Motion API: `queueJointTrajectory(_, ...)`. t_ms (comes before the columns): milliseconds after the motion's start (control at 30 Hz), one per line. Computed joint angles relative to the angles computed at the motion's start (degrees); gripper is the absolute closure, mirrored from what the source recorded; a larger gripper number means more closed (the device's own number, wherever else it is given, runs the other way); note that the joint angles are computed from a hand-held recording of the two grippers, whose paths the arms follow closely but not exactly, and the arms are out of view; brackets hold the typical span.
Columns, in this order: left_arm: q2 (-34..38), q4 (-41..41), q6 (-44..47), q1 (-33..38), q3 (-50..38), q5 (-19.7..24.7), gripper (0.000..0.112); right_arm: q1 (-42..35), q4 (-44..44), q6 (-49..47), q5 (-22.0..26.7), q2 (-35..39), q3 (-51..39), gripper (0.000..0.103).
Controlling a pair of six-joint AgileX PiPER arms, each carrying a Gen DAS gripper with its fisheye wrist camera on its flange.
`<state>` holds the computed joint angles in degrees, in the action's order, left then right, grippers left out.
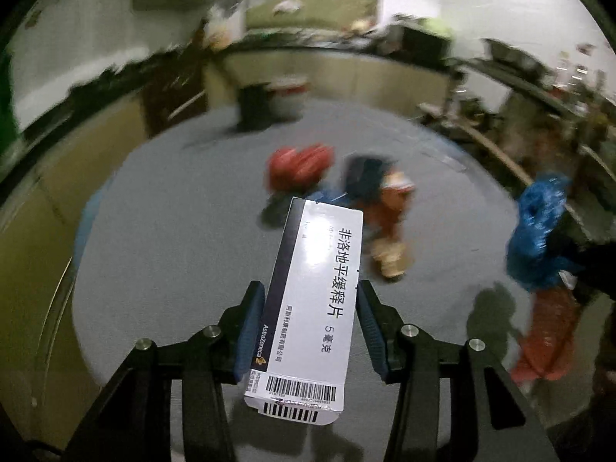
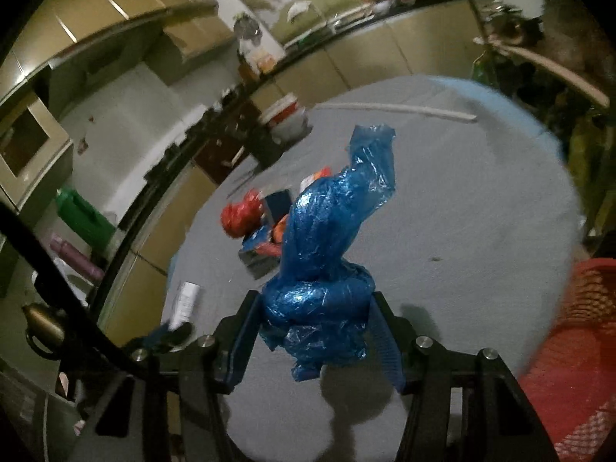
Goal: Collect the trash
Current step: 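Carry both items to the red basket and open both tools to drop them, then return both tools to the table and grasp the orange peel with the right tool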
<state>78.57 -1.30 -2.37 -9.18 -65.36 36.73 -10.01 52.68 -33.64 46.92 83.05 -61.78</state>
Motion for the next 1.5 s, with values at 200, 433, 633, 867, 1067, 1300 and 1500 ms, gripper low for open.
queueJointTrajectory(200,3.69,-1.01,1.29,-14.8,-6.37,2.49,0.062,-20.51,-0.62,-7.04,7.86,-4.89,5.04,0.043)
queueJointTrajectory(433,21.87,-1.3,-1.52,-32.48,-25.93,9.14,0.061,-44.12,-4.75,-12.93,13.97,0.28,7.97,0.042)
queueJointTrajectory(633,37.17,-4.79,-1.28,-38.59,-44.26,17.22,0.06,-51.01,-6.91,-11.27,17.13,7.51,4.42,0.04)
queueJointTrajectory(867,39.09,-2.49,-2.25,-38.93,-45.62,17.42,0.058,-53.28,-3.27,-13.87,18.51,10.26,1.0,0.032)
queueJointTrajectory(1067,24.3,2.98,-5.02,-33.07,-25.17,8.57,0.054,-51.76,1.18,-16.79,18.75,7.94,3.07,0.032)
queueJointTrajectory(1300,6.08,8.0,-10.0,-14.11,-2.9,1.43,0.049,-33.82,3.46,-13.98,16.03,4.88,3.89,0.032)
queueJointTrajectory(1500,4.56,2.15,-1.55,3.26,-0.77,-0.9,0.045,-11.66,4.29,-7.28,11.38,6.89,-0.99,0.032)
